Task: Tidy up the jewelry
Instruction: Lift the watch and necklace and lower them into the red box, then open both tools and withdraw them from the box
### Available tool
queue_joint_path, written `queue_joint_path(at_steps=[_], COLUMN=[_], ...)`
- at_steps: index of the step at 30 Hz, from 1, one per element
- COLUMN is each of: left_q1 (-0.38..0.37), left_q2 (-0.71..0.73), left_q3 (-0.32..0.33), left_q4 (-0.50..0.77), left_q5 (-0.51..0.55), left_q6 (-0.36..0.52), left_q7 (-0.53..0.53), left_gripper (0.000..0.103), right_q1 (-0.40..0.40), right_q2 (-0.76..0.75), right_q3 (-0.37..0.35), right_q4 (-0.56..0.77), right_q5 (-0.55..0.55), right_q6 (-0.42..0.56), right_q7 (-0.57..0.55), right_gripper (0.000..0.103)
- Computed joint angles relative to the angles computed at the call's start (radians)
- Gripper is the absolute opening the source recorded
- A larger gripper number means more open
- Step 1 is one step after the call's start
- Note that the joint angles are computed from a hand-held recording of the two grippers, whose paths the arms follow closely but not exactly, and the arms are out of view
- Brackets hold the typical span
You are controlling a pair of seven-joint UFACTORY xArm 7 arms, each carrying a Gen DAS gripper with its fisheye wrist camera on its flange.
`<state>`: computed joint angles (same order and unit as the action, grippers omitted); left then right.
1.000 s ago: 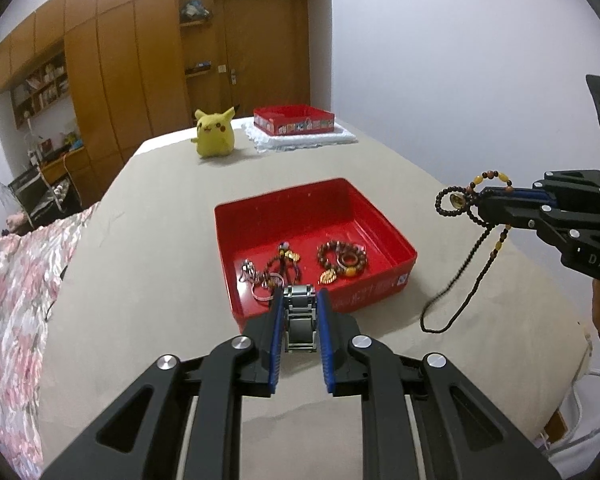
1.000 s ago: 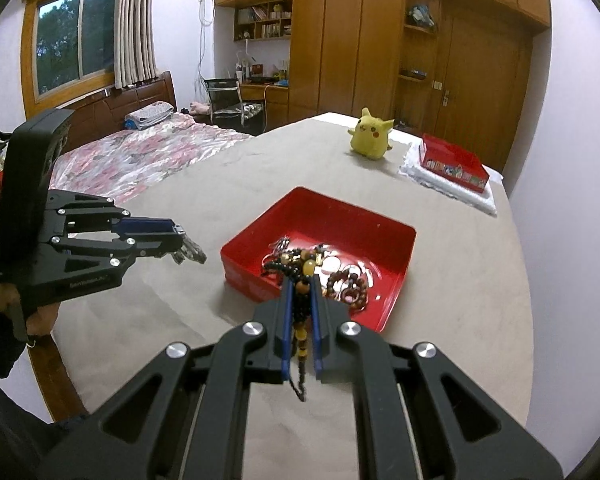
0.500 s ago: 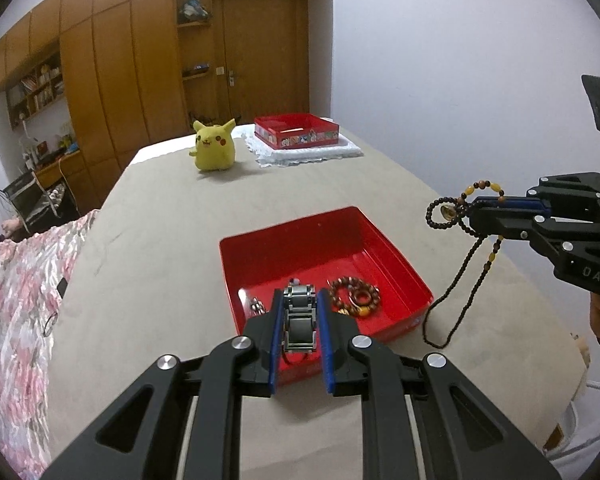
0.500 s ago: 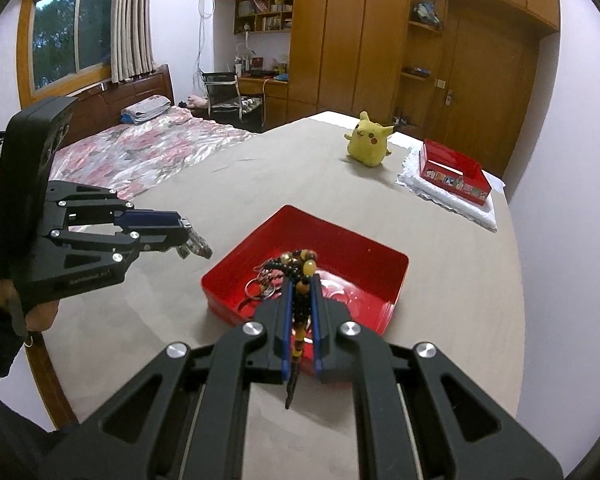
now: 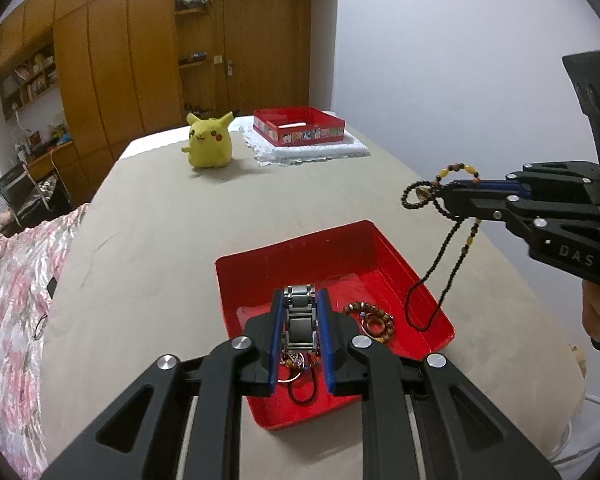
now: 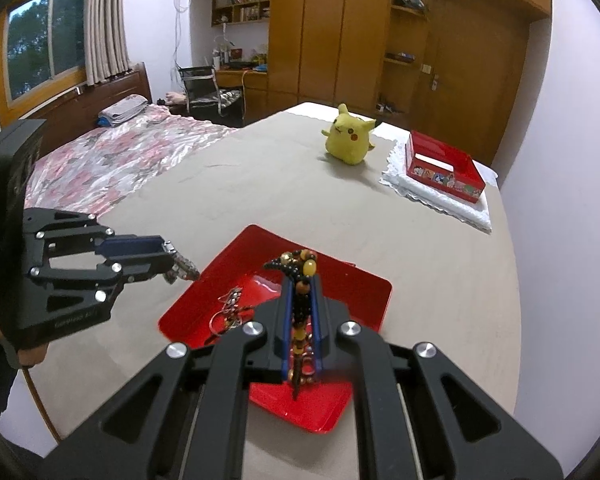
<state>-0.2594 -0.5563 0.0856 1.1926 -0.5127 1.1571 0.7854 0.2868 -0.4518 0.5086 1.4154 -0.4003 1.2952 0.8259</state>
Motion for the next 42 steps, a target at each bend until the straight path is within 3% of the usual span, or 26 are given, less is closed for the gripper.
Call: queue_joint_path(at_steps=[20, 29, 34, 37, 42], left_q1=[0.006, 0.002, 0.001, 0.001, 0.003], left_q2=[0.145, 0.152, 0.147, 0.143, 0.137], left_q3=[-0.087, -0.099, -0.093, -0.091, -0.087], left_q4=[-0.117, -0.165, -0.183, -0.181, -0.185], left_q5=[0.058, 0.073, 0.068, 0.066, 0.066], left_q6=[-0.087, -0.109, -0.120, -0.124, -0.118], left_q7=[-0.034, -0.038, -0.030, -0.028, -0.028], left_gripper=[0.016, 0.016, 0.018, 0.029, 0.036], right_q1=[0.064, 0.090, 0.104, 0.109, 0.109], right_q2=[0.049, 0.069, 0.070, 0.070, 0.065], right_q3=[-0.135, -0.158, -0.162, -0.163, -0.160], right_q4=[-0.271, -0.328, -0.344, -0.344, -0.347], right_q5=[0.117, 0.166, 0.189, 0.195, 0.190], right_q6=[-0.156, -0.164, -0.162, -0.155, -0.146], right_q7=[0.037, 0.019, 0.011, 0.009, 0.015], right_gripper=[0.006, 0.007, 0.011, 0.019, 0.033])
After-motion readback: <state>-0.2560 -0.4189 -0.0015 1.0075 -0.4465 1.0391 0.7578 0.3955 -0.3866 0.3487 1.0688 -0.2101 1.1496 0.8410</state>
